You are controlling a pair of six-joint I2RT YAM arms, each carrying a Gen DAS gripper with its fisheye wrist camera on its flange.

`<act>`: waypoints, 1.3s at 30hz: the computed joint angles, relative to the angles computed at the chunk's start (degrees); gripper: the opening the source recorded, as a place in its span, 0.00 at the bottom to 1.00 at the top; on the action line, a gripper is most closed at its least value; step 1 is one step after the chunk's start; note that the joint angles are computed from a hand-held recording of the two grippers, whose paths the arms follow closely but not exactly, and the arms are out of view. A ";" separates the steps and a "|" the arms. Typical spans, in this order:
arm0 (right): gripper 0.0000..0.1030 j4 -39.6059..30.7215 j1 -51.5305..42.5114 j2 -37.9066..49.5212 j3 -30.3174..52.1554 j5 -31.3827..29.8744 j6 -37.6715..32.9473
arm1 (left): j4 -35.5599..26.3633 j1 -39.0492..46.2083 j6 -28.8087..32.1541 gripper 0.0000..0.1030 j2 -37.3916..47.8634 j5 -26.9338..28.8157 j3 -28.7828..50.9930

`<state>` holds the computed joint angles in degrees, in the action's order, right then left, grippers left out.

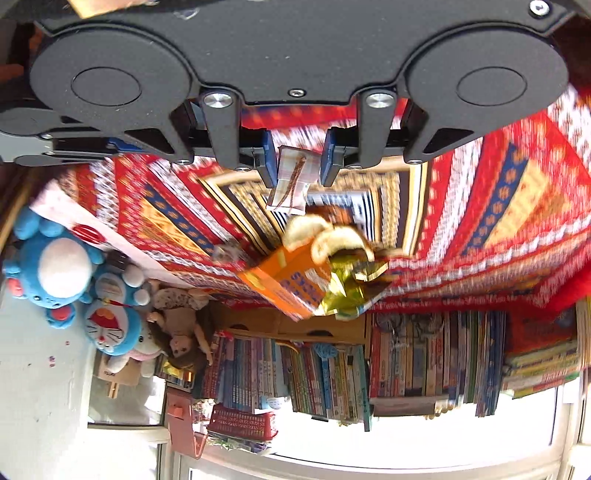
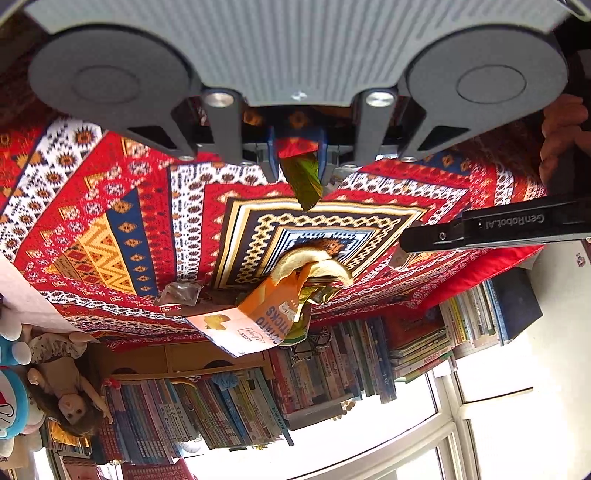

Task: Collect trash
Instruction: 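Lower both tools to the black bin and open them to drop the scraps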

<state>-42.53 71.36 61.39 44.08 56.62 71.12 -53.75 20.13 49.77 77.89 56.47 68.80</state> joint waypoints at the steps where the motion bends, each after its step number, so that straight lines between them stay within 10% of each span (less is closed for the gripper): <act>1: 0.27 -4.30 3.45 1.91 1.48 1.47 5.44 | -4.62 2.49 4.55 0.23 -0.20 0.57 -0.05; 8: 0.29 -19.35 18.20 14.78 7.73 -1.52 29.38 | -23.44 14.70 27.53 0.23 2.00 -8.65 -4.43; 18: 0.30 0.28 16.08 20.93 -0.69 -16.34 26.72 | -5.21 11.20 19.55 0.23 -0.68 -27.66 -20.85; 34: 0.33 11.09 10.75 22.14 -4.14 -20.49 17.74 | -0.85 6.11 14.25 0.23 -0.91 -33.18 -23.53; 39: 0.50 10.96 10.89 21.79 -4.34 -20.65 18.01 | 0.97 5.15 13.21 0.24 -0.50 -33.78 -24.38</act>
